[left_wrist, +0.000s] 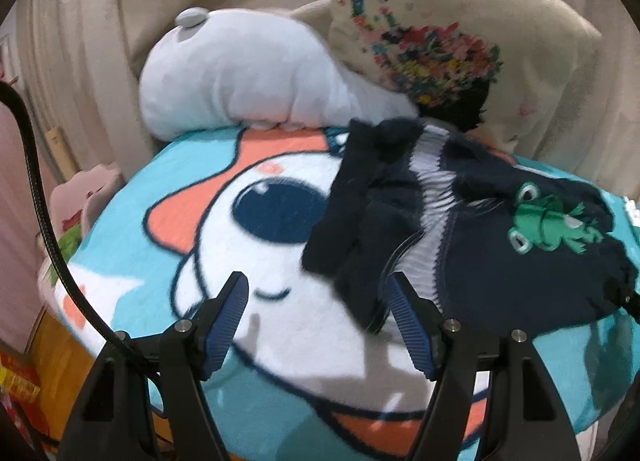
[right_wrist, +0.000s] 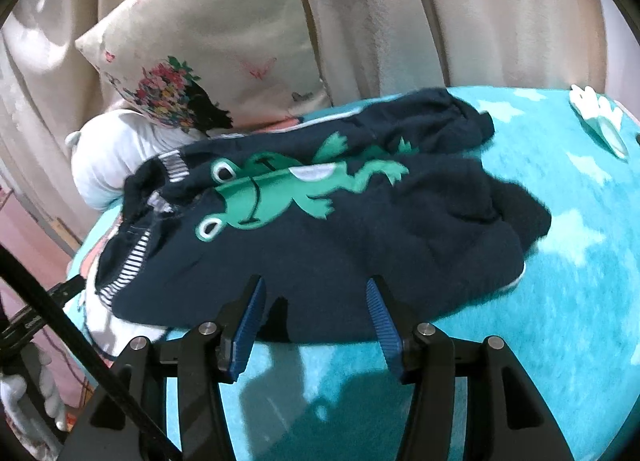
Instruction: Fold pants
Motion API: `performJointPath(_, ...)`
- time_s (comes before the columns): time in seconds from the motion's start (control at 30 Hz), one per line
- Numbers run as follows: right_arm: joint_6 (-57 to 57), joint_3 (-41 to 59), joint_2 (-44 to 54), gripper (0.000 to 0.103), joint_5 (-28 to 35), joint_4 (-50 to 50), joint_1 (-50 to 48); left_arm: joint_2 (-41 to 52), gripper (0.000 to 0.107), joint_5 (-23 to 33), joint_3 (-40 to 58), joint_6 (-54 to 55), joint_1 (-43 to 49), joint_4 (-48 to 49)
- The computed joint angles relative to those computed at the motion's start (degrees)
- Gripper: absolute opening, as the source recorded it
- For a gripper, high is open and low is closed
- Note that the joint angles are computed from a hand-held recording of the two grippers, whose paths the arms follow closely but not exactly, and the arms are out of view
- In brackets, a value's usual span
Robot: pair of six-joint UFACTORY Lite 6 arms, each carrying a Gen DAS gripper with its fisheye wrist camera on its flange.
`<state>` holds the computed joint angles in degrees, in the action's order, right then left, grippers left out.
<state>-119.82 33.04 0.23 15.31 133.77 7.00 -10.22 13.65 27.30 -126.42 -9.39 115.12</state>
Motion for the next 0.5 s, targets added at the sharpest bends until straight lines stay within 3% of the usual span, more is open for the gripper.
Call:
performJointPath(0.13, 16.59, 7.52, -0.35, 0.059, -3.36, -23.99, -3.26, 3.36, 0.083, -7.52, 8.55, -8.01, 3.91, 12.36)
performJointPath(0.23, 27.5, 16.6, 4.0, 0.061, -3.73, -41.97, -5.24, 12.34, 0.084, -12.9, 20.84, -0.41, 4.88, 6.38)
performJointPath(0.3, 35.08, 24.89, 10.16, 0.062, -3.79, -53.97, -5.46, 21.18, 0.086, -19.37, 31.77, -0.52, 6.12, 8.55)
performJointPath(0.5, 63.91, 55.59, 35.18, 0.062, 4.22, -89.95, -4.6, 44.27, 0.086, -26.78, 60.06, -27.61, 3.58, 42.58)
